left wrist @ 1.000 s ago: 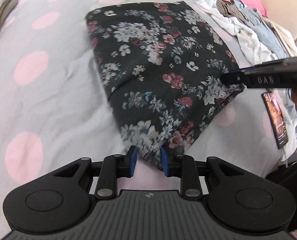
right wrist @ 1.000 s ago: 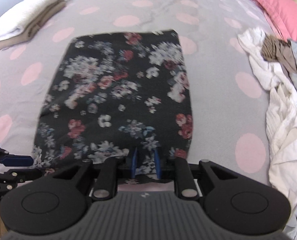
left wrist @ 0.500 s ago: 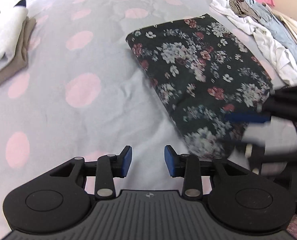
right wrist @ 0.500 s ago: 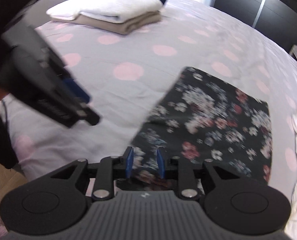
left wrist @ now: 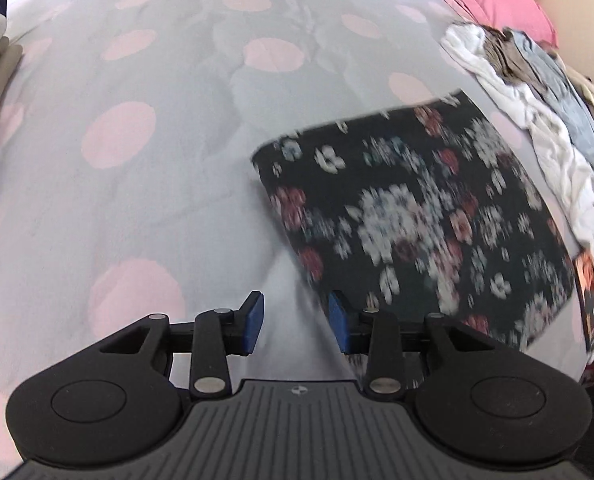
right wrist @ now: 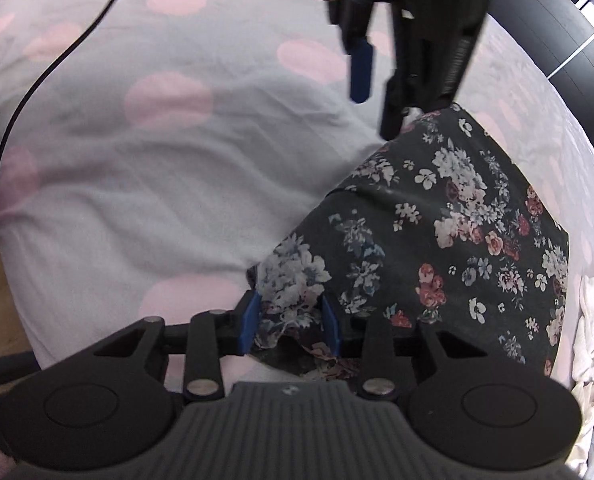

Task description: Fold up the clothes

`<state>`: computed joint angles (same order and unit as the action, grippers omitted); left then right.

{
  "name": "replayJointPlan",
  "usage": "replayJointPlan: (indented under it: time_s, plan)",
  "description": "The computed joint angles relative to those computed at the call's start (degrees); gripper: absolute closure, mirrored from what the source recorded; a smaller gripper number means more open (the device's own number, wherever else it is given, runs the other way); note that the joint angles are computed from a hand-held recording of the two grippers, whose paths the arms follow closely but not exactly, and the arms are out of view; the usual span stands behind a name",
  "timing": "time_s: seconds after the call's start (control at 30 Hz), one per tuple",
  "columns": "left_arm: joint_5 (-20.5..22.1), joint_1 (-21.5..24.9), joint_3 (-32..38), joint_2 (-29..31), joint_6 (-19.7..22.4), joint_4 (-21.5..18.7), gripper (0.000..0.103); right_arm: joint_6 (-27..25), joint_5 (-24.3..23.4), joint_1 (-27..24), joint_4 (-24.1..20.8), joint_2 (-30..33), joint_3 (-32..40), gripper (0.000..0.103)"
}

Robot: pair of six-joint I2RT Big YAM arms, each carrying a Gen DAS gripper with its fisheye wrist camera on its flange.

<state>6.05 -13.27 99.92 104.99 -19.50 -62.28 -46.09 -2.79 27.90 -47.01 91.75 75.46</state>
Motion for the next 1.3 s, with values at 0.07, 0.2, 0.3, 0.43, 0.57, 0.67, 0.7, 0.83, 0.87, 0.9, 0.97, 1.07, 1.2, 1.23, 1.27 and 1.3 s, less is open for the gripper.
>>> replayJointPlan:
  time_s: [0.07, 0.2, 0.3, 0.43, 0.57, 0.67, 0.7, 0.83, 0.87, 0.9, 0.97, 1.07, 1.2, 1.23, 1.27, 1.3]
  plan:
    - [1.9, 1.0, 1.8, 2.1, -1.2, 0.6, 0.072, 0.0, -0.6, -0.2, -1.5, 0.2, 0.6, 0.086]
    - [6.0, 2.4, 3.7, 4.6, -3.1, 1.4, 0.095, -2.3, -2.0, -1.1, -4.6, 0.8, 2.2, 0.096]
    - [5.9, 2.3, 4.2, 4.9, -2.3, 1.4, 0.097, -4.9, -3.8, -2.1, -8.0, 0.7, 3.9, 0.098]
    - [5.9, 2.3, 5.1, 5.3, -2.6, 0.7, 0.097, -5.3, -4.6, -2.9, -11.7, 2.5, 6.7, 0.098]
    - [1.3, 1.4, 3.9, 3.7, -3.2, 1.7, 0.093, -3.1, -5.7, -3.5, -14.2, 4.8, 9.2, 0.09]
    - [-4.6, 0.3, 2.2, 1.6, -3.9, 2.8, 0.092, 1.1, -11.3, -5.9, -17.6, 5.8, 13.3, 0.075]
    - [-6.2, 0.0, 1.3, 0.5, -4.1, 3.2, 0.092, 2.8, -13.2, -6.8, -18.2, 5.9, 14.5, 0.075]
    - [-5.7, -0.7, -2.5, -2.9, -7.2, 3.4, 0.089, 11.0, -17.5, -10.4, -13.2, 5.5, 16.2, 0.06]
    - [-5.2, -0.9, -3.4, -3.6, -8.2, 3.0, 0.087, 13.7, -17.7, -11.3, -11.0, 5.7, 16.4, 0.06]
    - [-4.8, -1.2, -4.3, -4.2, -9.2, 2.7, 0.087, 16.2, -17.6, -12.3, -9.8, 6.4, 17.2, 0.06]
    - [-4.3, -2.0, -6.1, -5.3, -11.3, 2.8, 0.087, 20.6, -16.4, -14.3, -10.2, 8.6, 20.2, 0.059]
    - [-3.8, -3.0, -8.9, -6.7, -13.3, 3.8, 0.087, 27.0, -14.9, -17.6, -14.4, 13.9, 27.8, 0.057]
    - [-3.2, -3.9, -12.5, -8.2, -16.5, 7.2, 0.087, 32.5, -14.9, -21.6, -21.1, 22.3, 39.7, 0.046]
    - [-2.7, -4.0, -13.1, -8.3, -17.5, 8.2, 0.087, 33.1, -15.6, -22.3, -22.1, 24.1, 42.0, 0.039]
    - [-1.9, -4.1, -13.7, -8.3, -18.1, 9.2, 0.087, 33.2, -17.2, -22.9, -23.8, 26.1, 44.5, 0.033]
    - [-1.8, -4.2, -13.9, -8.2, -18.8, 9.6, 0.087, 33.0, -19.3, -23.3, -26.0, 28.2, 46.9, 0.032]
